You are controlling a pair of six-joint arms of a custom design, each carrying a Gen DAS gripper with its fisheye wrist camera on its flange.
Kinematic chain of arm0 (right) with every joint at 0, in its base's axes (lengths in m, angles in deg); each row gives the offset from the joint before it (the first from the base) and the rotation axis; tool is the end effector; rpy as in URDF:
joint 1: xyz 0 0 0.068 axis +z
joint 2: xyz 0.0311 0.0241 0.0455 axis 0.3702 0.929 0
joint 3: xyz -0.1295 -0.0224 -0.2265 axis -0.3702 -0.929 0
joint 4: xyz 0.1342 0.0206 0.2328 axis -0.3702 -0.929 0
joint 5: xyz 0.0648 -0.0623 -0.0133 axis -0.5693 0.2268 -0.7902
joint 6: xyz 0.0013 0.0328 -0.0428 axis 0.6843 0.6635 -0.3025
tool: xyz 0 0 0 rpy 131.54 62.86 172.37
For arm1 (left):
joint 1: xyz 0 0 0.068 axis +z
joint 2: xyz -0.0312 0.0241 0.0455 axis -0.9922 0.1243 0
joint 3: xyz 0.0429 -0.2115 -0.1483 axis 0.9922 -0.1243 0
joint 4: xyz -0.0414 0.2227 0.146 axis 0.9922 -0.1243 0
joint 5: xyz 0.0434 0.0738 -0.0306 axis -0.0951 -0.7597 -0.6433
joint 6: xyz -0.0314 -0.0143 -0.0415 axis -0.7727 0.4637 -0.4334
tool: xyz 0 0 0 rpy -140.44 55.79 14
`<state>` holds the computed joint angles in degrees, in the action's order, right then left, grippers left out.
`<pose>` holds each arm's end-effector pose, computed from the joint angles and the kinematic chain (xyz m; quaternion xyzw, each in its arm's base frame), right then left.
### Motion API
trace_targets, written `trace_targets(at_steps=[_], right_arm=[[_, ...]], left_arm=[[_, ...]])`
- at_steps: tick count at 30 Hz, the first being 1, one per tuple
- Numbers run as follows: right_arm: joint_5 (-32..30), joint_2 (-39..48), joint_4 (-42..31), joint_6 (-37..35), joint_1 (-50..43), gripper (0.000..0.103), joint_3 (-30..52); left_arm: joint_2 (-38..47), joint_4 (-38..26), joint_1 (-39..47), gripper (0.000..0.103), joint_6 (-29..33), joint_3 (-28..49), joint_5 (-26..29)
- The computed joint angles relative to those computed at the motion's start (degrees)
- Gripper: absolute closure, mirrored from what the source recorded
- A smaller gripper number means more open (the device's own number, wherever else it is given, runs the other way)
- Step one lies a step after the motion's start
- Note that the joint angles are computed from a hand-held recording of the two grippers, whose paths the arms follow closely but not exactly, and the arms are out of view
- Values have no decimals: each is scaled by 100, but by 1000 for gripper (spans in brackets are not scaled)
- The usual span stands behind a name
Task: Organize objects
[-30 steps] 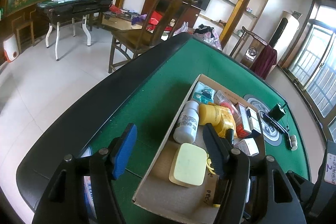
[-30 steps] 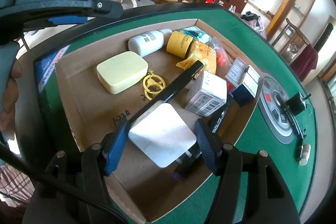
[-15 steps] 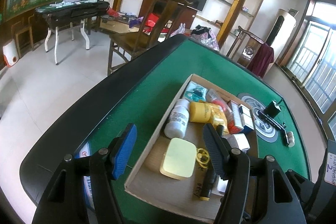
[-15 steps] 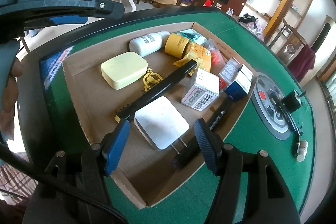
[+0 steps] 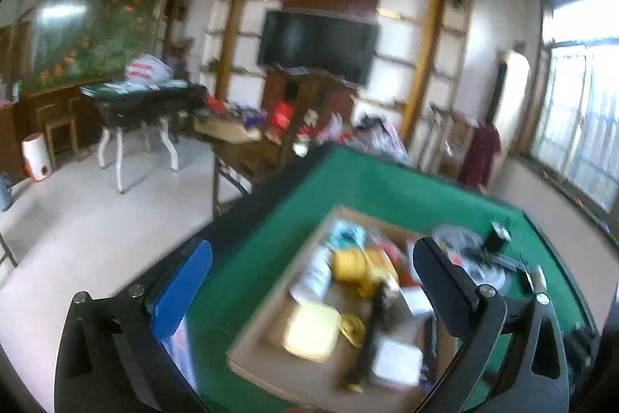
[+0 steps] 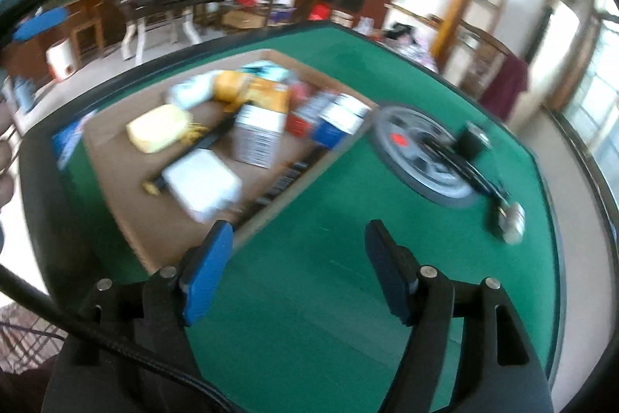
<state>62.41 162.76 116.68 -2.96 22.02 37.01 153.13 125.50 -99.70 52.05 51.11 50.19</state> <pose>0.2553 0.0001 0.0521 -0.1252 0.9214 -0.0661 0.3619 0.3180 -0.0928 0.0479 -0.0169 0.8496 -0.1099 0.5157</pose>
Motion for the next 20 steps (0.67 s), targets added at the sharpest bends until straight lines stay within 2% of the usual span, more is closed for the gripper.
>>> trace_targets(at_steps=[3,5,7,9,11,15,20], right_arm=[[-36,114,-46,121,-368,33,127],[52,232,-52,186,-480,33,230],[316,326,-88,214,-478,33,340],[507,340,-53,316,-400,33,377],[547,294,-43,435,-303,33,359],[748,408,141,518,-2,29,350],[772,589,300,616,26,29,388]], left_arm=[[169,-386,-187,1,81,153,484],[298,-530,-440,1,37,193,418],[352,-794,-837,1,38,231,-201],[483,-1113,-1274,1,-29,387,-1079],[589,-1464,-1536,1,-116,543,-1638],[566,-1931,-1753,2,-439,679,-2148],[520,-2015,-1918,2,-544,683,-2749]])
